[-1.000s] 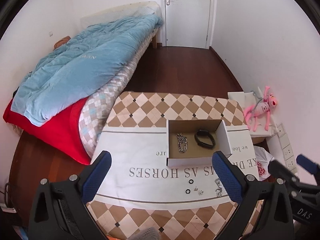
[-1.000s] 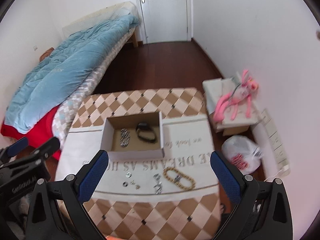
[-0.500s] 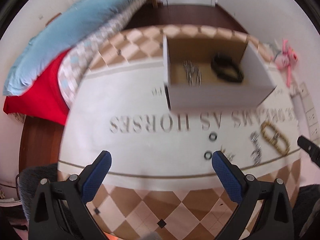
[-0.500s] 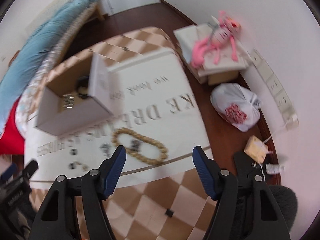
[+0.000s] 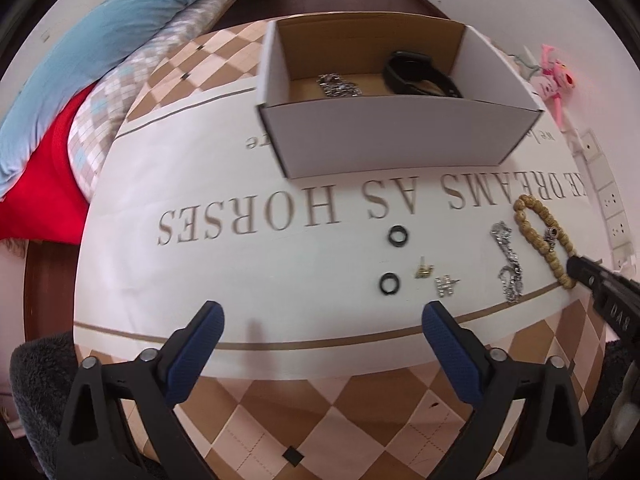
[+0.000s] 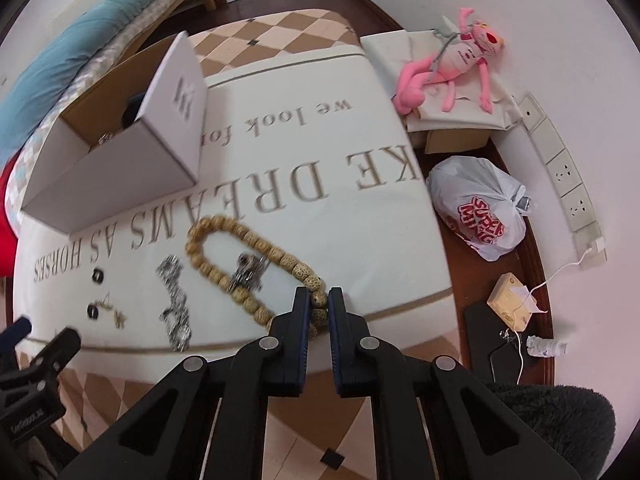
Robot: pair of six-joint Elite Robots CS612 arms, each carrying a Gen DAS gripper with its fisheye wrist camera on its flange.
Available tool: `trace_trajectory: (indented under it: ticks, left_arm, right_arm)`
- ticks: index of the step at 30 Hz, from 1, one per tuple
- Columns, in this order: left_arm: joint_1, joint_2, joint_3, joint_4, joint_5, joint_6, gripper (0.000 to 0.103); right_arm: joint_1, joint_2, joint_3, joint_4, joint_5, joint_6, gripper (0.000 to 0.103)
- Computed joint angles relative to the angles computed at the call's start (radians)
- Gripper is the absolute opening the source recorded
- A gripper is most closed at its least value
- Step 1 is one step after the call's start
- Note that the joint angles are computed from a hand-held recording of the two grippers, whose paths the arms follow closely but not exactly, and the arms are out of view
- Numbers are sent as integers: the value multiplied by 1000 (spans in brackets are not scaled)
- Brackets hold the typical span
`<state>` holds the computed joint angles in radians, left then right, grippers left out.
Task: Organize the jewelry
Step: 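Grasp a black ring with the left tool while the right tool grasps the wooden bead bracelet, then carry the ring with the left tool into the box while the right tool drops the bead bracelet in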
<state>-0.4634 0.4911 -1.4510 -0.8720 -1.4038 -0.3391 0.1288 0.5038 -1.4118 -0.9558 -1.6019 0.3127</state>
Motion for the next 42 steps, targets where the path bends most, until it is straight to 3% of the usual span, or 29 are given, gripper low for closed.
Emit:
trace_trajectory:
  ticks: [8,10,14,16,19,23,25,27,36,42]
  left_arm:
    - [-7,3,8,-22,-23,40,95]
    - [-8,1,13,-20,-24,47,77]
    - [-8,0,26,-15,-29,54,66]
    - [-7,3,28,-22,-35,59,55]
    - [-8,5,29,-37,-33,63,51]
    - [-7,5,34,-61,-52,72,34]
    - [-8,5,36,-71,-54,79,17]
    - [-9,4,38,-71,-60,78,10]
    - [3,4,12,-42,-87,50,10]
    - [19,-26,0,-63,-114,57,10]
  right_arm:
    - [8,15,-48,39,23,24,10]
    - [8,15,-48,40,22,25,10]
    - [7,11,-42,43,18,24,10]
    - [8,9,-39,44,17,22,10]
    - [8,8,-37,44,16,26,10]
    - [9,8,-36,45,15,25,10]
    - [8,9,-39,45,21,31,10]
    - [5,11,-44,47,32,41,10]
    - [-7,-2,-65,21,96,69,9]
    - [-10,-44,-52,-43,161,39,9]
